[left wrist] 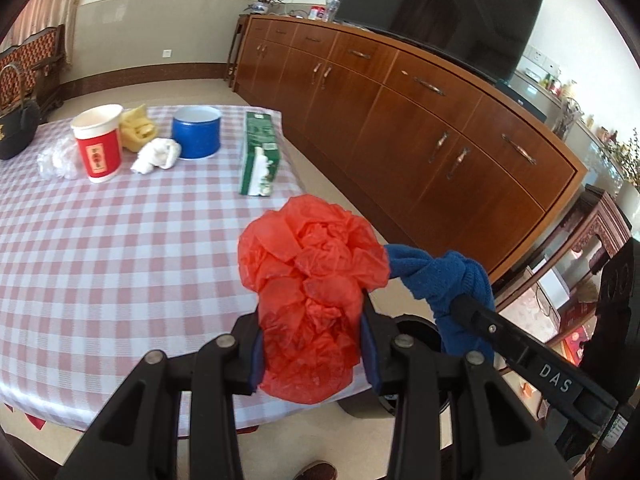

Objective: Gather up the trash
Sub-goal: 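Carry the bag and towel to the black bin and release both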

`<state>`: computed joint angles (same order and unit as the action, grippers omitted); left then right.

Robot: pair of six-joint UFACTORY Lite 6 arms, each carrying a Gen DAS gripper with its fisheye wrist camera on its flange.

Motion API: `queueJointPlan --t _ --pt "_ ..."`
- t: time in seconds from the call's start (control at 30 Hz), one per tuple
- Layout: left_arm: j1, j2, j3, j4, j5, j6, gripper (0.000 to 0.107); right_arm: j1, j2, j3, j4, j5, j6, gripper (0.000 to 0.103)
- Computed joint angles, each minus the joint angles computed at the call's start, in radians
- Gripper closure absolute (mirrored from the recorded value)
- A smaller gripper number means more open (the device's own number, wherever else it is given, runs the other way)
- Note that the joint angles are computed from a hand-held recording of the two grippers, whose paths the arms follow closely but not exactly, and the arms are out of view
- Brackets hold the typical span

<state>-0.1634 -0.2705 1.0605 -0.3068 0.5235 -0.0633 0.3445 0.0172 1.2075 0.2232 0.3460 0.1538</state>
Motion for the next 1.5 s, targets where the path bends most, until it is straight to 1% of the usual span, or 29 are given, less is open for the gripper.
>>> queueJointPlan --t 0.2,0.27,0.37,0.5,0.7,0.83,0.93,1.13,1.23,1.27,1.3,1.33,1.37,1.4,1.5 --pt "-0.203 0.129 0.098 0.109 -0.035 -0.151 0.067 -0.186 -0.148 -0.153 0.098 0.022 -0.121 0.075" --pt "-0.259 0.179 0.134 0.13 -0.043 -0.184 0.067 -0.265 -0.186 -0.198 0.156 0.036 -0.19 0.075" --pt "-0.341 0.271 0.204 0.174 -0.055 -0.238 0.067 -0.389 -0.226 -0.255 0.263 0.061 -0.321 0.075" --pt "-0.417 0.397 0.304 0.207 -0.054 -0.277 0.067 -0.537 -0.236 -0.3 0.379 0.091 -0.467 0.075" --pt "-0.496 0.574 0.443 0.214 -0.031 -0.288 0.067 -0.69 -0.167 -0.312 0.461 0.107 -0.597 0.075" --pt "-0.523 0.681 0.514 0.173 -0.005 -0.263 0.067 -0.755 -0.085 -0.293 0.495 0.108 -0.656 0.075" --pt "-0.541 0.734 0.552 0.161 0.015 -0.261 0.067 -0.767 -0.01 -0.262 0.488 0.099 -0.65 0.075" --pt "-0.565 0.802 0.632 0.218 0.058 -0.317 0.066 -0.783 0.114 -0.217 0.468 0.085 -0.613 0.07" --pt "-0.561 0.845 0.679 0.201 0.074 -0.295 0.062 -0.783 0.146 -0.201 0.427 0.077 -0.567 0.068" --pt "-0.562 0.864 0.702 0.205 0.085 -0.296 0.057 -0.782 0.155 -0.194 0.41 0.072 -0.546 0.064" --pt "-0.561 0.896 0.742 0.2 0.102 -0.289 0.052 -0.78 0.158 -0.19 0.388 0.066 -0.522 0.057" --pt "-0.555 0.911 0.759 0.176 0.11 -0.265 0.042 -0.778 0.158 -0.188 0.362 0.058 -0.492 0.053" --pt "-0.551 0.918 0.764 0.171 0.109 -0.261 0.037 -0.774 0.153 -0.189 0.343 0.05 -0.467 0.046" --pt "-0.551 0.921 0.767 0.185 0.108 -0.275 0.036 -0.775 0.151 -0.186 0.337 0.043 -0.458 0.044" --pt "-0.543 0.925 0.782 0.176 0.124 -0.277 0.035 -0.787 0.127 -0.186 0.326 0.04 -0.438 0.044"
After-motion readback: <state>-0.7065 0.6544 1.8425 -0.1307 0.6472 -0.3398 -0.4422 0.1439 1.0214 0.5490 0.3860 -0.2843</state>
